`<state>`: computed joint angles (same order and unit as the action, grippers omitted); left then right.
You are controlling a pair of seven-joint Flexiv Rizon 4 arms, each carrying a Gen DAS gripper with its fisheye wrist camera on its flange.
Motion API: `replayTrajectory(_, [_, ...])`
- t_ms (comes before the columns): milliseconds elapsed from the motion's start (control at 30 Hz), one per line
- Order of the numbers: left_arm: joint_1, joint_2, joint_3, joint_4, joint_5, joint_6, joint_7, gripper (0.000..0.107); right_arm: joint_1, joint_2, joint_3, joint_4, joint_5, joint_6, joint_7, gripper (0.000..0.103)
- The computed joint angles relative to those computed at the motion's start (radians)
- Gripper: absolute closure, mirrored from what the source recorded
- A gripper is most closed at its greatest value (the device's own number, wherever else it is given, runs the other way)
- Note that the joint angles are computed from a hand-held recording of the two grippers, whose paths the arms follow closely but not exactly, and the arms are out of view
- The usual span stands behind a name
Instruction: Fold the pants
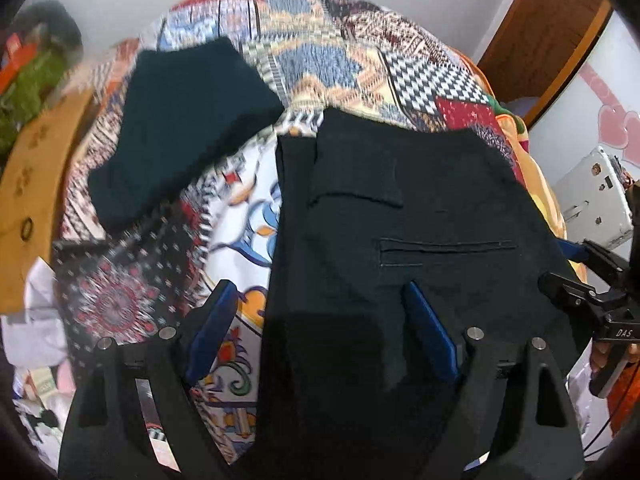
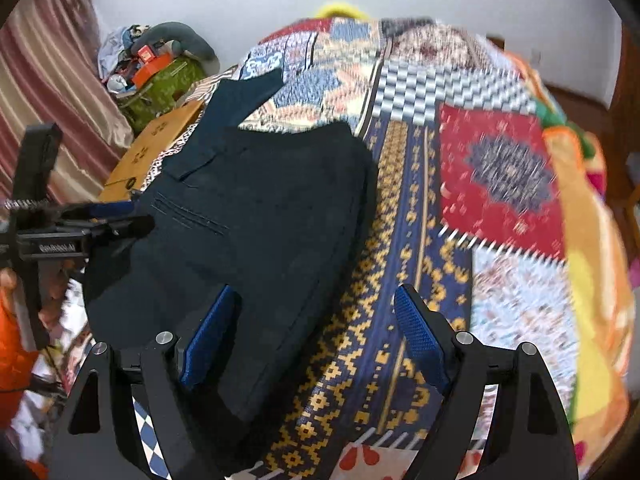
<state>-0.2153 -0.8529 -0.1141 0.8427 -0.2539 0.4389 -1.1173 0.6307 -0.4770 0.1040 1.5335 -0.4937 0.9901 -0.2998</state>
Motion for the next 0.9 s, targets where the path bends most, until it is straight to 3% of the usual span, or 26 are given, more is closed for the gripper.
replayTrajectory(367, [-0.009, -0.167, -0.028, -0.28, -0.064, -0.223, -0.036, 0.013, -0.055, -0.071, 0.057, -0.062, 0.18, 0.115, -0.136, 0.024])
replayTrajectory(433, [-0.011, -0.206, -0.026, -0.355, -0.071, -0.273, -0.043, 0.014, -0.062, -0.086, 0.069, -0.084, 0.203, 0.125, -0.175, 0.03])
replayTrajectory(700, [-0.011, -0.186, -0.027, -0.324, -0.084, -0.245, -0.042, 0.039, -0.068, -0.095, 0.075, -0.106, 0.277, 0.149, -0.231, 0.06])
replayTrajectory(900, [-0.015, -0.116, -0.02, -0.207, -0.061, -0.142, -0.047, 0.057, -0.029, -0.084, 0.033, -0.115, 0.229, 0.114, -0.208, 0.071])
